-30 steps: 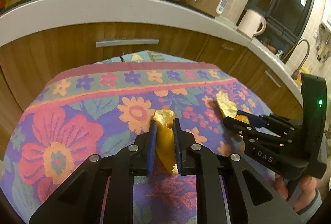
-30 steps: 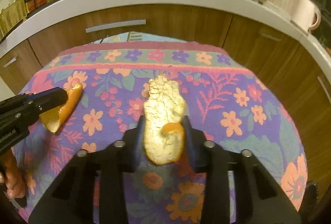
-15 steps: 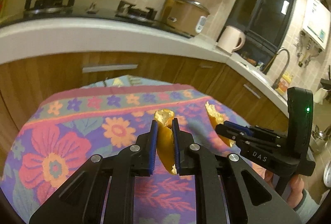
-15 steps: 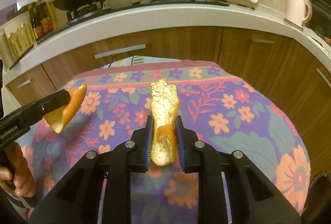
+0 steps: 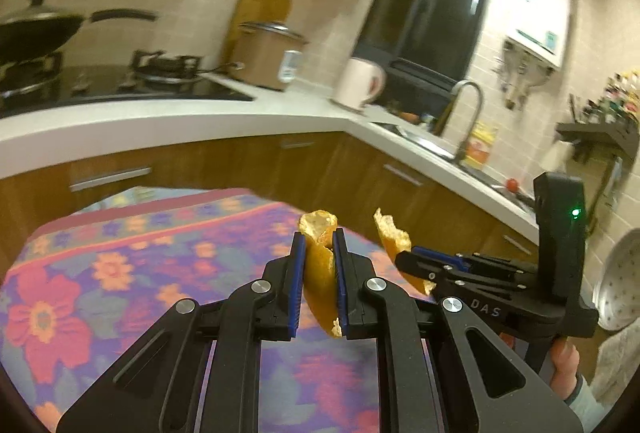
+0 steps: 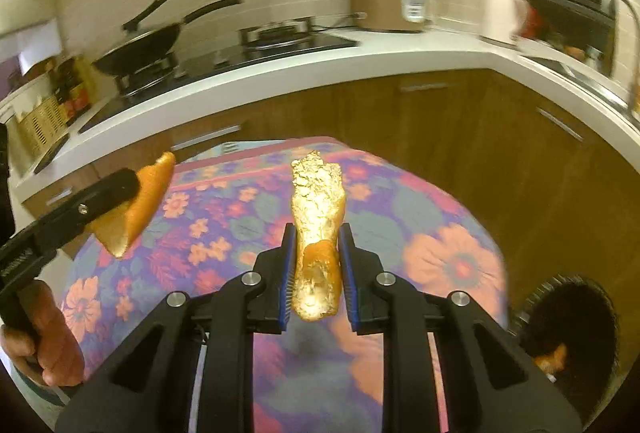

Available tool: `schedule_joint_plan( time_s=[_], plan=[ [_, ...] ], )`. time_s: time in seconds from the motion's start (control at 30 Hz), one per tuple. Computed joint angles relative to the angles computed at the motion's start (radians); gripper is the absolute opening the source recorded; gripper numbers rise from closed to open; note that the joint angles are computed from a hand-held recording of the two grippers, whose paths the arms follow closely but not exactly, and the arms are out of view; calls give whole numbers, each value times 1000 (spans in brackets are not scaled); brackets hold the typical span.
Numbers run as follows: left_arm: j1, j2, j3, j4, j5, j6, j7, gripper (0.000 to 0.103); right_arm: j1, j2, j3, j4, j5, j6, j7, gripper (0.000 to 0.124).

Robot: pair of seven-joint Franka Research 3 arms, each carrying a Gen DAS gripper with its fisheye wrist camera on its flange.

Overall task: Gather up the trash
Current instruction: 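Carry both peel pieces over the bin and open both tools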

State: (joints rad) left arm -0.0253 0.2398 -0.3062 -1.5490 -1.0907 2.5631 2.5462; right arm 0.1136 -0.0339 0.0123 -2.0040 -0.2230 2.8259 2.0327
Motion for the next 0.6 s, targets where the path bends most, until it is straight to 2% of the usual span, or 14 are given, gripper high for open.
schedule_joint_plan(
  time_s=[0.13, 0.2, 0.33, 0.4, 0.6],
  plan=[
    [-28, -35, -22, -30, -40, -10, 44, 12, -57, -120, -4, -134, -34, 32, 61, 18],
    [-55, -43, -29, -37, -47, -15, 56, 12, -121, -189, 18, -205, -81, 43, 117, 18],
    [-112, -49, -42, -50, -62, 0, 76, 12, -232, -303, 57, -319, -108, 60, 141, 18],
    [-143, -44, -53, -53, -66, 7, 72, 12, -280, -343, 76, -355, -111, 52, 139, 18],
    [-224, -8, -79, -49, 9, 29, 8, 12, -372, -453, 57, -486, -37, 55, 83, 18]
  ],
)
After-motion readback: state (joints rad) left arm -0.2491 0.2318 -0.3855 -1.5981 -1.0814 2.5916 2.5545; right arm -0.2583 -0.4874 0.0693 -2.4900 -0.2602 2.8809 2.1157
